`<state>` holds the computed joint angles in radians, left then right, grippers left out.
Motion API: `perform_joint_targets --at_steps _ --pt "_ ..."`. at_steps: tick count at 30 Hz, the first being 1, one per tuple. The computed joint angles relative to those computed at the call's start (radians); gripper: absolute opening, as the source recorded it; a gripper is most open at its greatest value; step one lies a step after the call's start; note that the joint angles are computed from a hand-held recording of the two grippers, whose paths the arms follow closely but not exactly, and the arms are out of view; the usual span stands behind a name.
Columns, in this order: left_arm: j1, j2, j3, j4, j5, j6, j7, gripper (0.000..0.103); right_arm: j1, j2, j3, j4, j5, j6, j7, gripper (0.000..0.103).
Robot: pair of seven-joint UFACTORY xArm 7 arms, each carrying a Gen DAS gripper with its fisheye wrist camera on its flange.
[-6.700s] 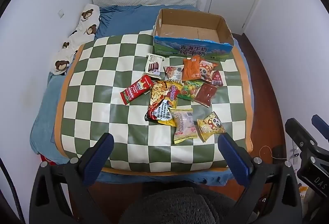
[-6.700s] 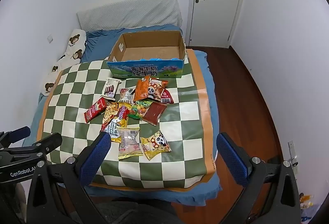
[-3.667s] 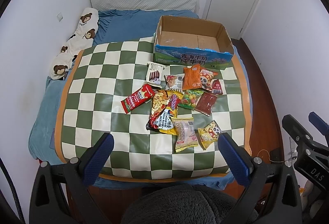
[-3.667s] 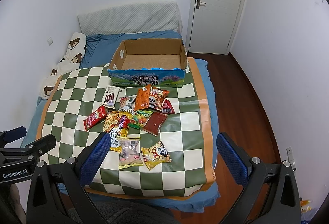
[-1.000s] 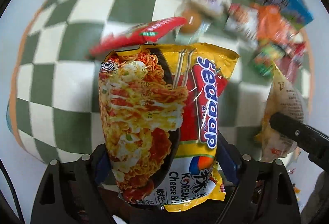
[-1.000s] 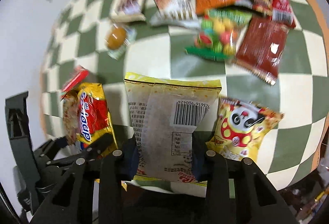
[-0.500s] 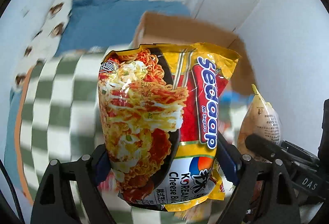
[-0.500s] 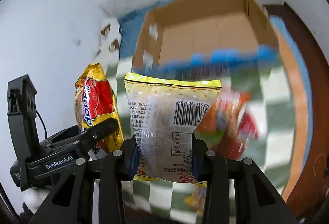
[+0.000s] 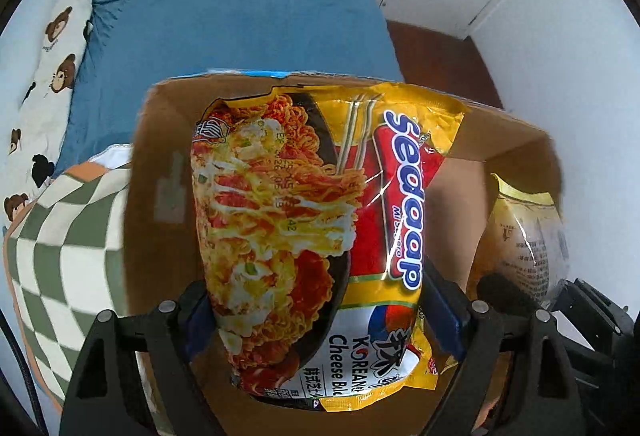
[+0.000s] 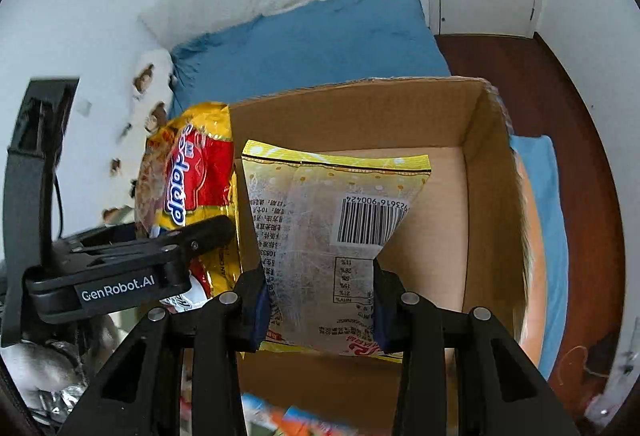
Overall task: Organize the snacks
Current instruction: 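Carry both packs into the cardboard box and open both tools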
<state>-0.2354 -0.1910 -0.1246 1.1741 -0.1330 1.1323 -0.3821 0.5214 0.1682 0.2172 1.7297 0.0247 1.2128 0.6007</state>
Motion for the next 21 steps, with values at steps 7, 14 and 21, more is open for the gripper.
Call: perform_joint_targets --at_steps 7,14,21 --pt "-0.001 0.105 0.001 0.038 0.004 0.011 0.008 0.086 -0.001 0.158 -0.025 0.112 -0.025 0.043 -0.056 0.041" --pt "0.013 0.129 0.018 0.004 -0.029 -0.002 0.041 0.087 0.0 0.232 -0.042 0.163 -0.02 0.072 -0.088 0.045" --pt "0.028 0.06 0.025 -0.059 -0.019 -0.055 0.033 0.101 -0.004 0.291 -0.057 0.242 -0.022 0.13 -0.126 0.096"
